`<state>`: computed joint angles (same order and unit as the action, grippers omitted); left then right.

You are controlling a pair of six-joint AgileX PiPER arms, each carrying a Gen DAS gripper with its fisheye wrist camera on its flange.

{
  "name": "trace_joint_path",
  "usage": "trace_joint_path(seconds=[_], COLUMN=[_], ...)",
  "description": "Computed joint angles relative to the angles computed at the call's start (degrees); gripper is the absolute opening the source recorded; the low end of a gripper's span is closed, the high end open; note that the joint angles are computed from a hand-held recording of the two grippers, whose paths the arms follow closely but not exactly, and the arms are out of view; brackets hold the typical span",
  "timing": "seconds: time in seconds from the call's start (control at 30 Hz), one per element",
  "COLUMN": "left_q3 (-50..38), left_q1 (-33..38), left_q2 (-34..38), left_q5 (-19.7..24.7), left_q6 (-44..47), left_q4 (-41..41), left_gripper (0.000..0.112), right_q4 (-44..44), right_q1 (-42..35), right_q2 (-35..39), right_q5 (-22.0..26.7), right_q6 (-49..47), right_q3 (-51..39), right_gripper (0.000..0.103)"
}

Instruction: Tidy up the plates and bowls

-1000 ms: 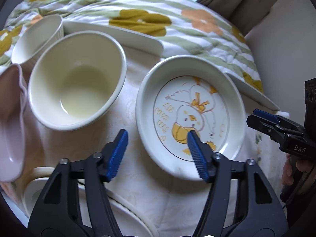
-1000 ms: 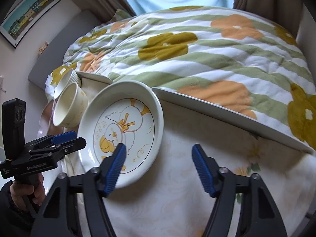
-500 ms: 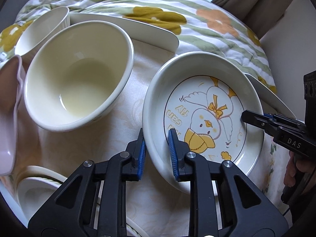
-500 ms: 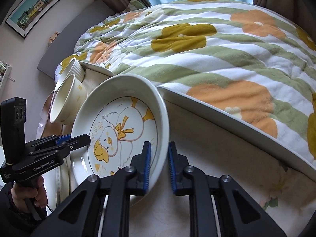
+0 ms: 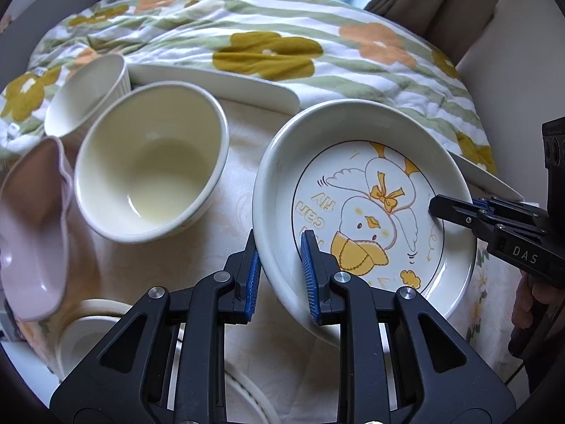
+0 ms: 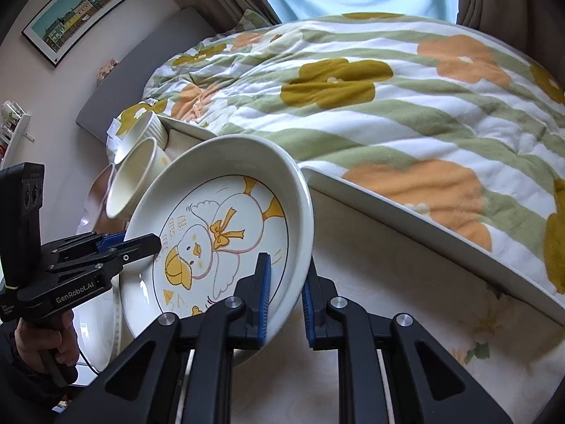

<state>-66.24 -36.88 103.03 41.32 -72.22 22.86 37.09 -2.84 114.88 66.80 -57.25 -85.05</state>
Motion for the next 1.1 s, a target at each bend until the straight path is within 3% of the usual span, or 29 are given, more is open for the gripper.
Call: trace_joint_path(seconds=[0.4, 0.73, 0.9, 1.1], left_q3=[8.5, 22.5, 30.2, 38.6], left_q1=[-4.5, -8.1, -4.7, 5.1], left_q2=[-21.3, -42.9, -50.6, -55.0], left_q5=[6.5, 13.2, 11.2, 5.3], left_q6=[3.3, 9.8, 18.0, 35.5], left_q4=[3.1, 1.7, -4.7, -17.8], left_gripper=[0.019, 0.019, 0.019, 0.019], right_q4=[1.3, -6.9, -14.1, -23.2], right_q1=[1.5, 16.9, 28.4, 39.3], right_q2=[-24.0, -44.6, -49.9, -52.6], right_q5=[-3.3, -12.7, -18.6, -21.9], right_q6=[6.6, 28.8, 46.5, 66.2], right_q3=[16.1, 33.0, 40.5, 46.4], right_gripper=[0.015, 0.015, 0.015, 0.015])
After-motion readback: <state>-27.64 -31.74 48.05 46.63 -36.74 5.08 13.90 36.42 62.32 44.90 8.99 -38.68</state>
